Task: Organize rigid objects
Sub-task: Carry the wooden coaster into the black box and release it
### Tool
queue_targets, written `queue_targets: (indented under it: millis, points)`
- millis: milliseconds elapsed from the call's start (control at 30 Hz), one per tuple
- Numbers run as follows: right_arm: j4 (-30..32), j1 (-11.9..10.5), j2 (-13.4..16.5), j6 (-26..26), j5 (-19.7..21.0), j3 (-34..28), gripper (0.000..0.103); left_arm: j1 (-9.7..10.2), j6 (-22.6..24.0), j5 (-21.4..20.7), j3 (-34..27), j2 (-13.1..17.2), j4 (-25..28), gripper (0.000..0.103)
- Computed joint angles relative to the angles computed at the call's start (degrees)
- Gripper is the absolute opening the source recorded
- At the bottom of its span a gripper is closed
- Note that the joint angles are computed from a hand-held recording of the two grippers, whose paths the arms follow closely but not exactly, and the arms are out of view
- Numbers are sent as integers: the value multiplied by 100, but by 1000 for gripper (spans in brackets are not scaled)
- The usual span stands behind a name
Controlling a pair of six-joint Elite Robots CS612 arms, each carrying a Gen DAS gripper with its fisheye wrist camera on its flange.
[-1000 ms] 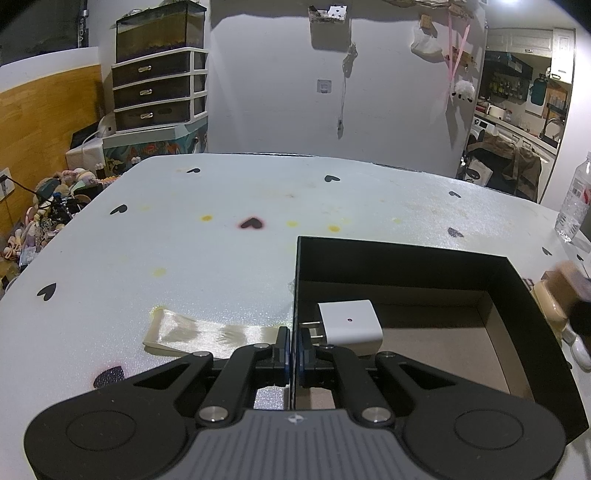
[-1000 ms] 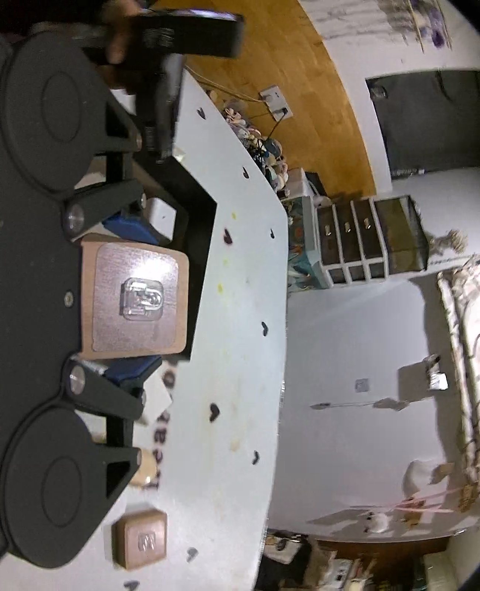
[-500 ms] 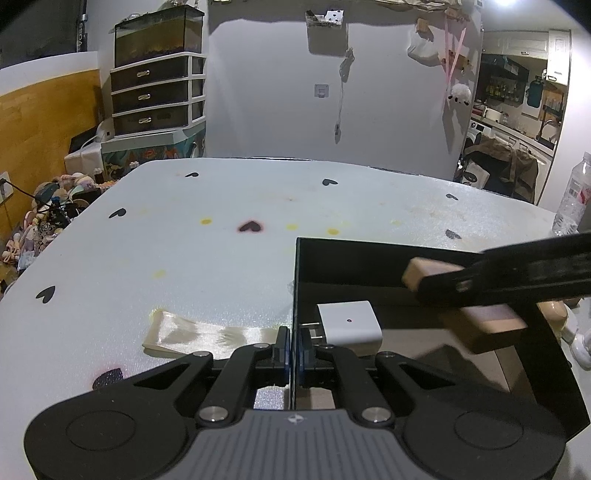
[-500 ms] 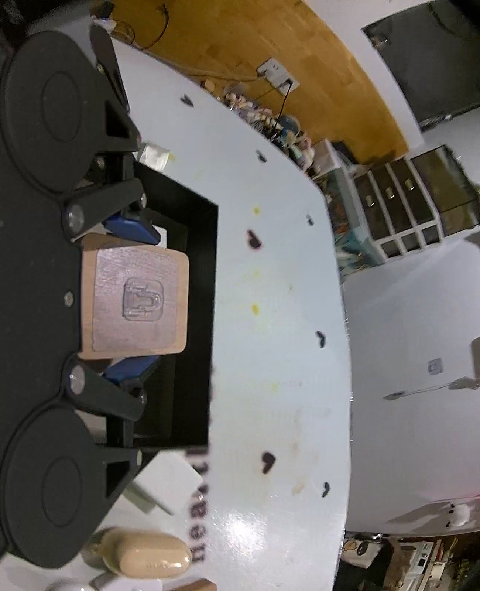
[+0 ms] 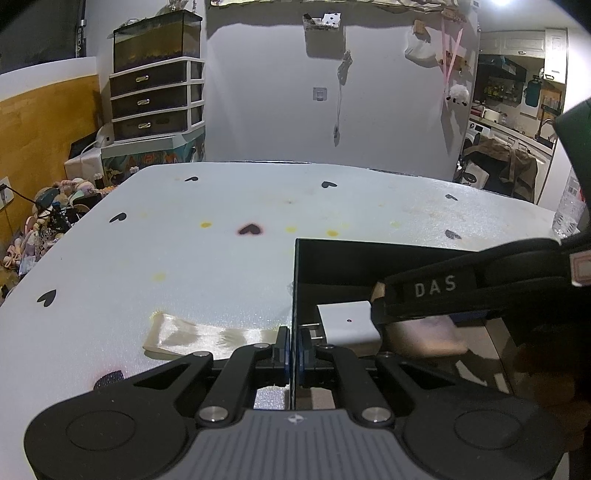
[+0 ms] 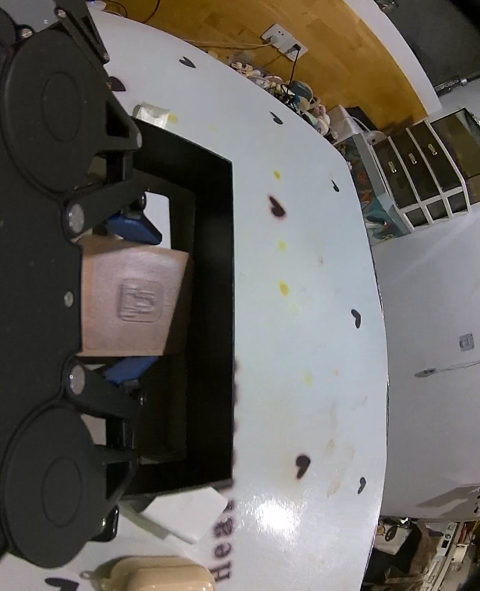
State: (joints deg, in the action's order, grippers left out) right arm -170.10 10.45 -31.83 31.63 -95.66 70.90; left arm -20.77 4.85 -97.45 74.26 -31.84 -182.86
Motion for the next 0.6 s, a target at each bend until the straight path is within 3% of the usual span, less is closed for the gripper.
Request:
queue_targets:
  millis: [300,600]
  points:
    - [-276,-42,-170,-117,195,295,74,3,-14,-12,-9,9,-19,4]
    - [-965,-50,-469,-401,403,846,75,2,-16,1,-3,4,-21,4]
